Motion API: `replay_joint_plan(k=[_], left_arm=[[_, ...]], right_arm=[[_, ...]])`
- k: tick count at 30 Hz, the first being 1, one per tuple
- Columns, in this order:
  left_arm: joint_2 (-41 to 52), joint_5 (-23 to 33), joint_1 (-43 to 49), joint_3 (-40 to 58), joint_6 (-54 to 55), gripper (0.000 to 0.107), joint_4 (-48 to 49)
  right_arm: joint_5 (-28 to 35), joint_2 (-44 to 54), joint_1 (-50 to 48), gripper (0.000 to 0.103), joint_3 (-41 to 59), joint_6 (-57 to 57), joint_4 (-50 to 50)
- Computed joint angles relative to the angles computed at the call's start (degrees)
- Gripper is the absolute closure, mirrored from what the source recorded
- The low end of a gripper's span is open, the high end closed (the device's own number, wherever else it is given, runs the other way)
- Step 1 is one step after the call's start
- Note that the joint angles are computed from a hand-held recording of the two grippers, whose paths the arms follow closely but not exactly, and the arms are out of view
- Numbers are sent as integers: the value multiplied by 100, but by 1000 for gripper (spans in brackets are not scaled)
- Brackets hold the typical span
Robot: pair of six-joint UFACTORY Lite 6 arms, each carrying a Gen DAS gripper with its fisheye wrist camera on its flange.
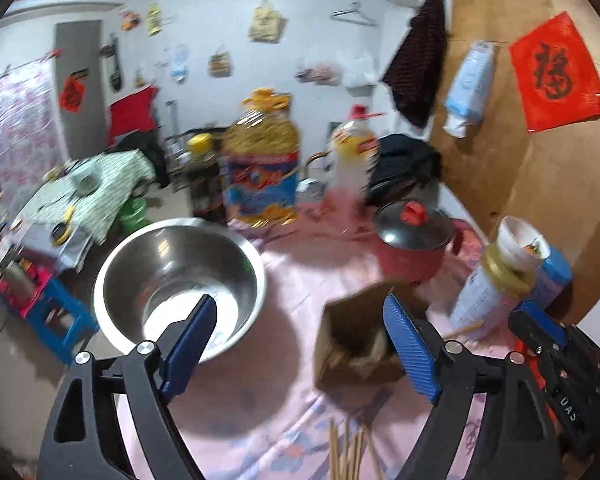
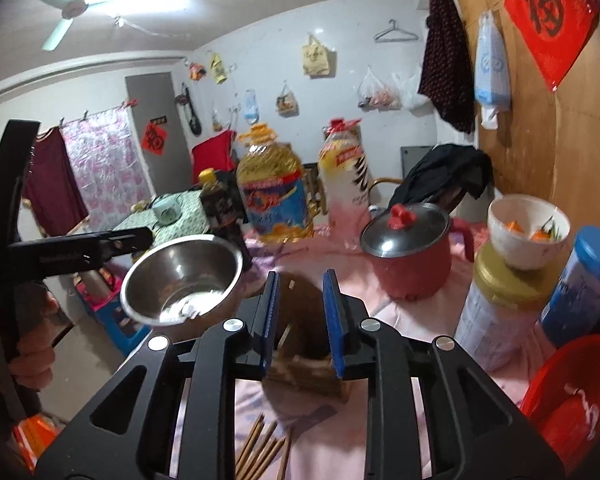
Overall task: Organize utensils
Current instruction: 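Withdraw both tools from the holder toward the remaining chopsticks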
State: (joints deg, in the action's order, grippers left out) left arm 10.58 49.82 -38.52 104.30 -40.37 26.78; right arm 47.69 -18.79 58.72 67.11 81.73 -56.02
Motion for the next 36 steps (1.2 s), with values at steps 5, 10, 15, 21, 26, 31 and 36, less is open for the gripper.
replay_joint_plan(k=[5,10,15,21,26,31,36], left_arm=[[-1484,574,-479,-2176,-1492,18,879],[-2814,983,-674,-3896,-2082,18,739],[-3921,896,-540,-5056,-1985,18,422],[-5085,964,-333,-5913,-1404,16,266],[-6230,936,449,-6890,-15,14,-184],[-6730,429,1738,-7619,2183,14,-1629],[-6474,-234,973,-8259,2368,14,-2043]], right_arm=[[-299,-257,448,69,-810,597,-254],[-225,-122,1097,69,-1060,1048,-73],[824,21,2113,58,-1057,1850,-248],[1615,630,3040,52,-908,3017,157],[2219,1205,3861,48,-696,4377,625],[2982,1577,4682,47,-376,5565,1055],[3972,2484,5484,44,560,6018,1813]])
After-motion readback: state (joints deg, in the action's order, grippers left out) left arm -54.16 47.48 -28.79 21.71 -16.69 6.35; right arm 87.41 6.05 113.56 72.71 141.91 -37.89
